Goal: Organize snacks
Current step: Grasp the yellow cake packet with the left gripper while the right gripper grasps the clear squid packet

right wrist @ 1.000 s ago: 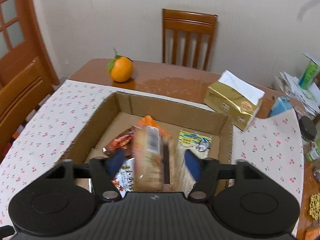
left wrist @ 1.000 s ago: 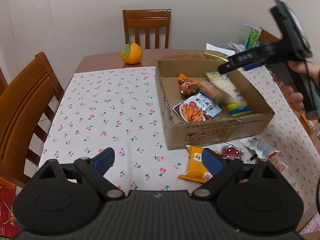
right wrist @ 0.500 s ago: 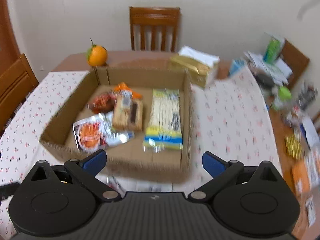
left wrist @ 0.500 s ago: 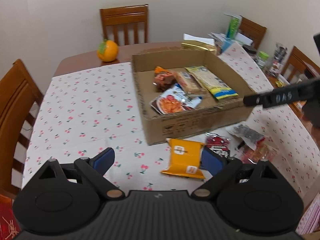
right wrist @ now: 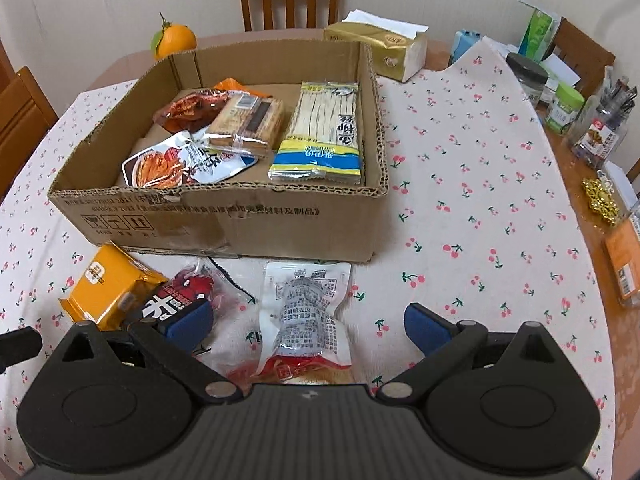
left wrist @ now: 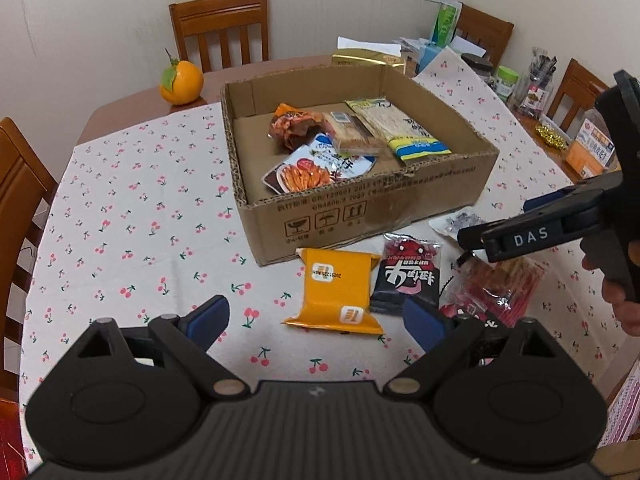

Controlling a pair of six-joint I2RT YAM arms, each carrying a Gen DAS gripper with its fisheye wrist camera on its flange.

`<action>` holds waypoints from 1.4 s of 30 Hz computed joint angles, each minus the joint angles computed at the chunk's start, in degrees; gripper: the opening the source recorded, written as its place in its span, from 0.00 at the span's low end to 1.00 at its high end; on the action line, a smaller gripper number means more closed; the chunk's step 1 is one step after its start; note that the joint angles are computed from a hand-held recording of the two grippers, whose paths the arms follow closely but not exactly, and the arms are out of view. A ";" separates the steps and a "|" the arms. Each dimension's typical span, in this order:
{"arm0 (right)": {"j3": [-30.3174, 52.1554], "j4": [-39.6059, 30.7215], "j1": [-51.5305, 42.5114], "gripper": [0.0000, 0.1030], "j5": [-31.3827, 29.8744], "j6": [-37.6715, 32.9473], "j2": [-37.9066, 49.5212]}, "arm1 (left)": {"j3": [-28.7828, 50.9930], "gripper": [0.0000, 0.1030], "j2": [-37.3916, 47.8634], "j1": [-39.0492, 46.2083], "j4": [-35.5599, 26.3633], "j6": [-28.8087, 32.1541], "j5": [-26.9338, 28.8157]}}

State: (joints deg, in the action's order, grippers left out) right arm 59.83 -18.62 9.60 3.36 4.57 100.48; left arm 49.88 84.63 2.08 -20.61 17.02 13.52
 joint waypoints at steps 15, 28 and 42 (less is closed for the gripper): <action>4.21 -1.77 -2.92 0.77 -5.08 -4.79 6.01 | 2.87 0.88 8.23 -4.25 3.77 -1.05 -2.23; 2.74 -2.45 -4.90 0.57 -7.16 -5.97 4.65 | 6.57 0.67 14.77 -4.50 4.91 -2.25 -2.05; 2.47 -2.15 -4.30 0.58 -5.34 -6.67 4.41 | 6.22 0.46 15.25 -1.69 3.56 -3.41 -1.23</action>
State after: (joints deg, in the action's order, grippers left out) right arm 62.30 -20.77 5.30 -1.98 -2.10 104.89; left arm 56.10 99.88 0.39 -17.06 13.61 12.30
